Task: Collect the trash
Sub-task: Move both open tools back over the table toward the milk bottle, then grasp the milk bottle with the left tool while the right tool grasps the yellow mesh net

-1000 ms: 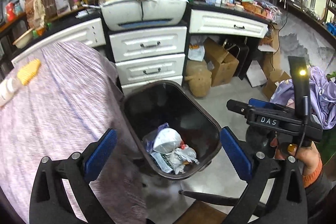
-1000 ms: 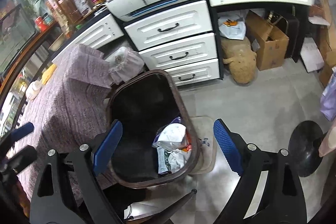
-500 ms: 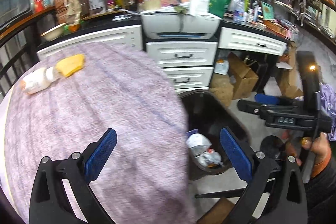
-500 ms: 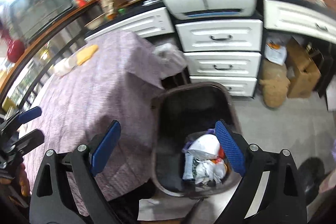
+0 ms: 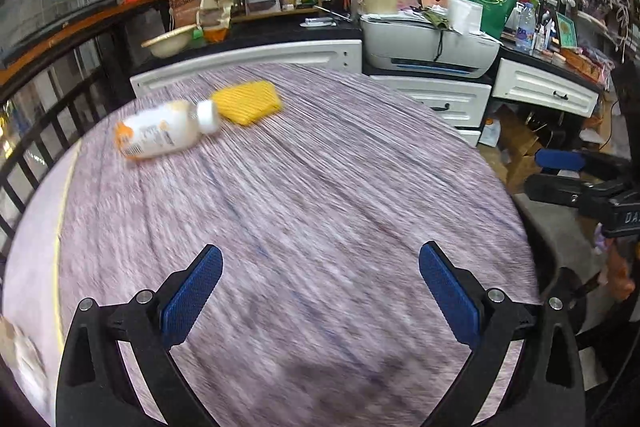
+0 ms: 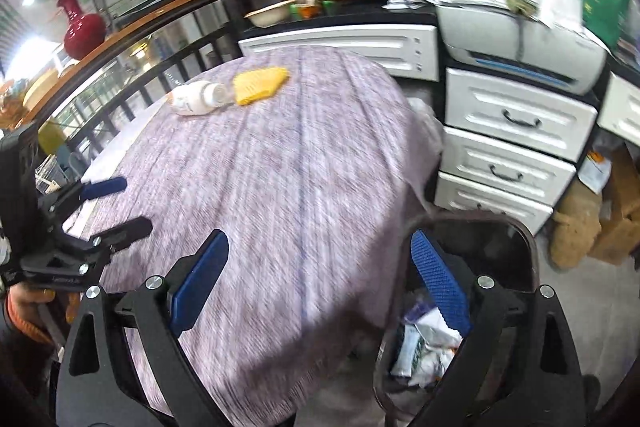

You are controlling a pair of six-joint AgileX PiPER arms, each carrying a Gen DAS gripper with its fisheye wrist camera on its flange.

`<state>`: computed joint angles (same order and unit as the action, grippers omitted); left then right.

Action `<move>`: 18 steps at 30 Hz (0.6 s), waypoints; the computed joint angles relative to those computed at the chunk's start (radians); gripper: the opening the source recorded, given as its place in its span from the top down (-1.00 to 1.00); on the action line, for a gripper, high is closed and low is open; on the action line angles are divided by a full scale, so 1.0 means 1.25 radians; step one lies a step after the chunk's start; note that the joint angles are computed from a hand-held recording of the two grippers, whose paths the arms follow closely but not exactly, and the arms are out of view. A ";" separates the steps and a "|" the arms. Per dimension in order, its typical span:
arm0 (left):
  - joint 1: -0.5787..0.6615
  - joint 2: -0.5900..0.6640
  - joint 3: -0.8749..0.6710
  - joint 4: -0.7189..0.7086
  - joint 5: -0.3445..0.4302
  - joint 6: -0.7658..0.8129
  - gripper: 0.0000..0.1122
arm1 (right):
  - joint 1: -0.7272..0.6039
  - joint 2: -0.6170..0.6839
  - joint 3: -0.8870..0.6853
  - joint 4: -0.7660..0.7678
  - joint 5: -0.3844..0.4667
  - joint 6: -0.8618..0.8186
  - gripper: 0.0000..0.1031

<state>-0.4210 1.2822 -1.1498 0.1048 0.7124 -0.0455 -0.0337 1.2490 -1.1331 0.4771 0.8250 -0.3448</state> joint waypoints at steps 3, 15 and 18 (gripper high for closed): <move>0.089 0.046 -0.057 -0.039 -0.003 0.136 -0.74 | 0.051 0.061 -0.065 -0.016 -0.005 0.026 -0.78; 0.361 0.371 -0.505 -0.273 0.155 0.606 -0.74 | 0.218 0.456 -0.572 -0.166 0.081 0.192 -0.77; 0.349 0.453 -0.620 -0.246 0.219 0.732 -0.74 | 0.217 0.551 -0.706 -0.160 0.137 0.219 -0.78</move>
<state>0.0154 1.8482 -1.9253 -0.2023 0.9860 0.8691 0.2374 1.9375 -2.0154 0.2765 0.9961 -0.0714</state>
